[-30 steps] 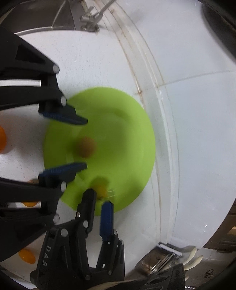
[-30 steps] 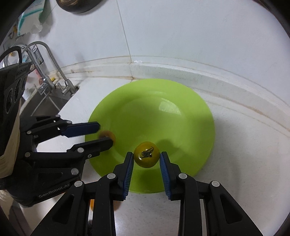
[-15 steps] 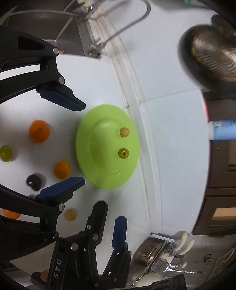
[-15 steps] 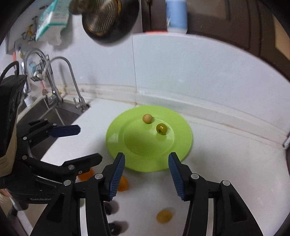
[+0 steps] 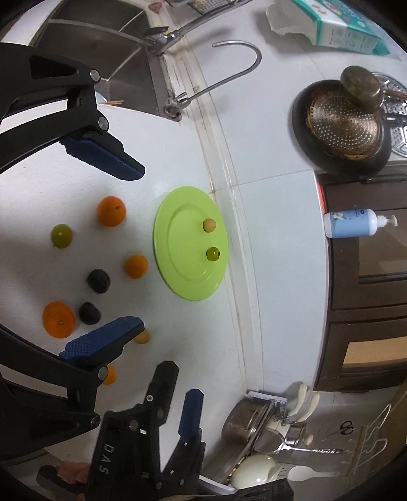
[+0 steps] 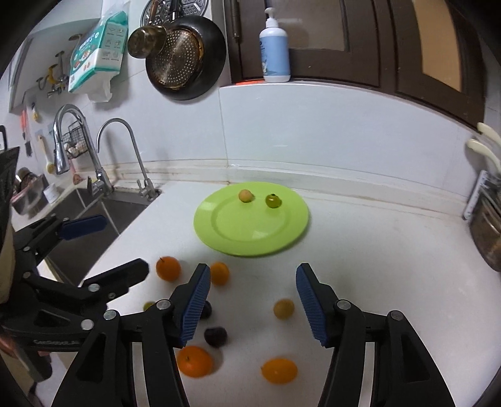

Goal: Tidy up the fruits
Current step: 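Withdraw both open tools from the plate toward the remaining fruits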

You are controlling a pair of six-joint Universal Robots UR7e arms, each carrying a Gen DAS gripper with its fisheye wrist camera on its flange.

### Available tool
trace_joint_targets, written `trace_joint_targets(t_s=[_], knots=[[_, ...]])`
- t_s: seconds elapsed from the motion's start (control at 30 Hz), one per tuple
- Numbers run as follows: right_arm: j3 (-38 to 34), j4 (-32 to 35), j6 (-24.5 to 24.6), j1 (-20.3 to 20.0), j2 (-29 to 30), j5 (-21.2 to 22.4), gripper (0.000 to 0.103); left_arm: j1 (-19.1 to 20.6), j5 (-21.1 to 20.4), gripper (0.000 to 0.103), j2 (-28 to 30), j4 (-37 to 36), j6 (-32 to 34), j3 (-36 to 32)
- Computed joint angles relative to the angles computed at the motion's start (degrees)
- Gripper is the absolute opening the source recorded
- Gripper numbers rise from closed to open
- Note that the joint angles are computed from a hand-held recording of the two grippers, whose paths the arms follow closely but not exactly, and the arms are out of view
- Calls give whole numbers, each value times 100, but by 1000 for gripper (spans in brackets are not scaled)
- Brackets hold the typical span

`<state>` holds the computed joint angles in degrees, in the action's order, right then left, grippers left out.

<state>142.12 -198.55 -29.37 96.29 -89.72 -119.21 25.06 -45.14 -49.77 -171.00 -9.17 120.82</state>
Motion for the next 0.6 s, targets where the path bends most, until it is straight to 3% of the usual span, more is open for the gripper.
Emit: trace_joint_targets(t_s=[0.17, 0.33, 0.6], knots=[[262, -294, -33, 73, -108, -167, 58, -216, 101, 89, -45, -227, -69, 330], [610, -500, -70, 35, -281, -206, 58, -313, -94, 90, -60, -339, -270, 573], [1001, -315, 173, -369, -574, 84, 58, -361, -355, 90, 102, -375, -517, 722]])
